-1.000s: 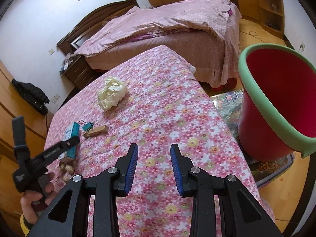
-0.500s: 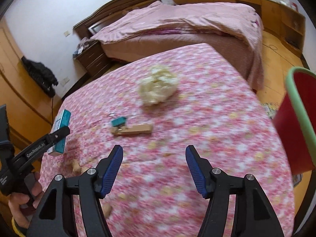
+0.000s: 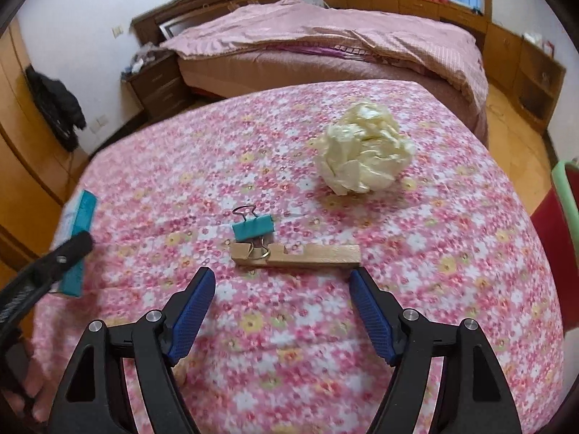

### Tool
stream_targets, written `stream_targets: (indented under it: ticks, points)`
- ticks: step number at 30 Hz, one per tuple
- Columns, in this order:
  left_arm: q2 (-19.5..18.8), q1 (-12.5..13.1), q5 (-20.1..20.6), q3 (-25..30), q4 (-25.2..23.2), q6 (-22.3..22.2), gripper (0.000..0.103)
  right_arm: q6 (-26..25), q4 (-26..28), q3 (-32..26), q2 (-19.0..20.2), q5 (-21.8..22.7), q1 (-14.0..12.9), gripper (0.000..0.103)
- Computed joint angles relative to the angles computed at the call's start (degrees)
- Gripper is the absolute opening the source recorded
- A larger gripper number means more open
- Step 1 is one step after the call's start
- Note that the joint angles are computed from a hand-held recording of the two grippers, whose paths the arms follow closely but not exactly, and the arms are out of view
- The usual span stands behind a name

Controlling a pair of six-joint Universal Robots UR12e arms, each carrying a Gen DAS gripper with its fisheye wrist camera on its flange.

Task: Collect trash
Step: 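Lower the right tool onto the wooden stick with blue clip while the left tool holds the box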

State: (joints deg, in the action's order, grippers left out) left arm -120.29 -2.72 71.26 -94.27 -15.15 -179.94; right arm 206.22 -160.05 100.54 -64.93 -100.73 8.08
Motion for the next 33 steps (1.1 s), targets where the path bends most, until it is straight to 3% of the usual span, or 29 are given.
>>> stream_targets:
  ticks: [5,9,13,17,22,33]
  points:
    - [0.2,0.7,-2.0,-0.4,0.8,-0.9,0.05,-0.3,1.6,-2.4,1.9,-5.4,1.2,0.08]
    - [0.4,0.6,-1.8,-0.8,1.6,-1.2,0.05,-3.1,2.8,-3.5,2.7,-6.8,1.6,0.081]
    - [0.9,0.3,-0.5,-1.4,2.1,-0.9,0.05,-5.0,2.1,-2.9,2.1,-3.7,0.5,0.081]
    - [1.6,-0.1,0.8,-2.1,3.2,-1.2,0.05,-8.7,2.0,-2.7,2.1,-5.1,-0.1,0.081]
    - [2.6,-0.6,2.1,-3.1,3.1,-1.2,0.05,-11.9,-0.8,-1.9,2.1,-2.3,-1.2,0.081]
    - [4.5,-1.8,2.3,-4.6,1.0,-1.1,0.05,-9.7,-4.0,4.8,-2.5,5.4,-3.3,0.078]
